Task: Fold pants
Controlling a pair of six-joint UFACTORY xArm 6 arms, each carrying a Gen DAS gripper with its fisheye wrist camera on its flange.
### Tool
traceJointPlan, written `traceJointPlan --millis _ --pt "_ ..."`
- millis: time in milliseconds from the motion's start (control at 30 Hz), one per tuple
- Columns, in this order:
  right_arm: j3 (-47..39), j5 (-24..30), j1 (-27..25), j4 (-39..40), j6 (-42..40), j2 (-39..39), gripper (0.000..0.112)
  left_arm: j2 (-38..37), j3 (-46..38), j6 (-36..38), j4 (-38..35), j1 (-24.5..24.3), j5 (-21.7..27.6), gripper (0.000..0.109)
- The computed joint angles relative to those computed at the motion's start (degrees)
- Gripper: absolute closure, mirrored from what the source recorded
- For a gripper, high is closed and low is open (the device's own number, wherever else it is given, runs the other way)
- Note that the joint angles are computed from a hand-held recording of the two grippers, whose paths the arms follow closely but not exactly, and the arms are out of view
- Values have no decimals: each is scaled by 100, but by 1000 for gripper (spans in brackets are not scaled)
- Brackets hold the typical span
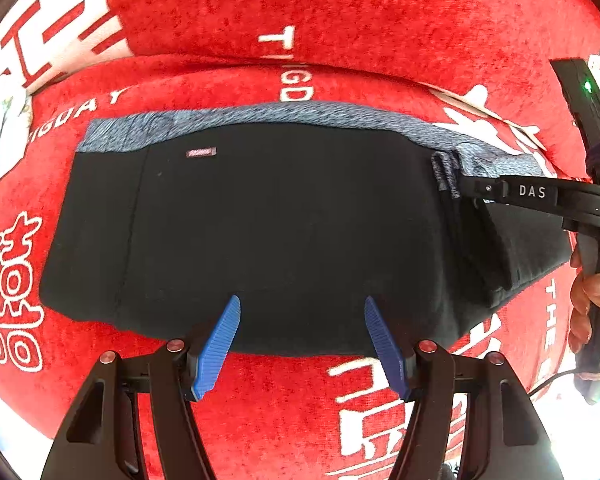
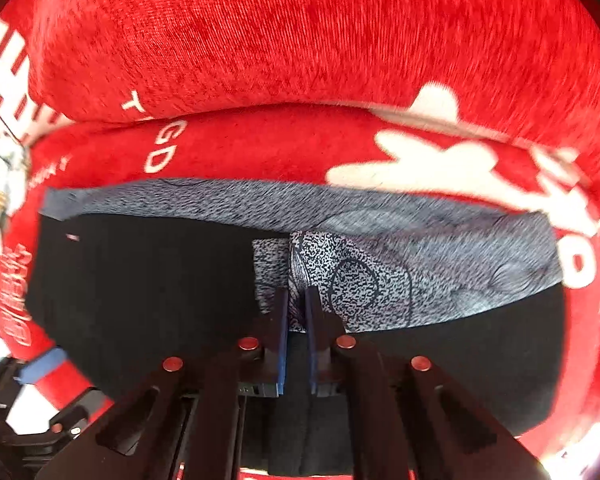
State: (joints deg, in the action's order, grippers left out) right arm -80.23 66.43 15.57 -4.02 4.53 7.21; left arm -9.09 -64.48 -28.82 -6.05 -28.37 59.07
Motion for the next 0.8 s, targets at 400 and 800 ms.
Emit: traceJointPlan --millis 400,800 --pt "306 236 -226 344 87 -791 88 -143 -77 -177 265 109 544 24" --pt "1357 206 -65 190 472 -1395 53 -327 28 -242 198 145 877 9"
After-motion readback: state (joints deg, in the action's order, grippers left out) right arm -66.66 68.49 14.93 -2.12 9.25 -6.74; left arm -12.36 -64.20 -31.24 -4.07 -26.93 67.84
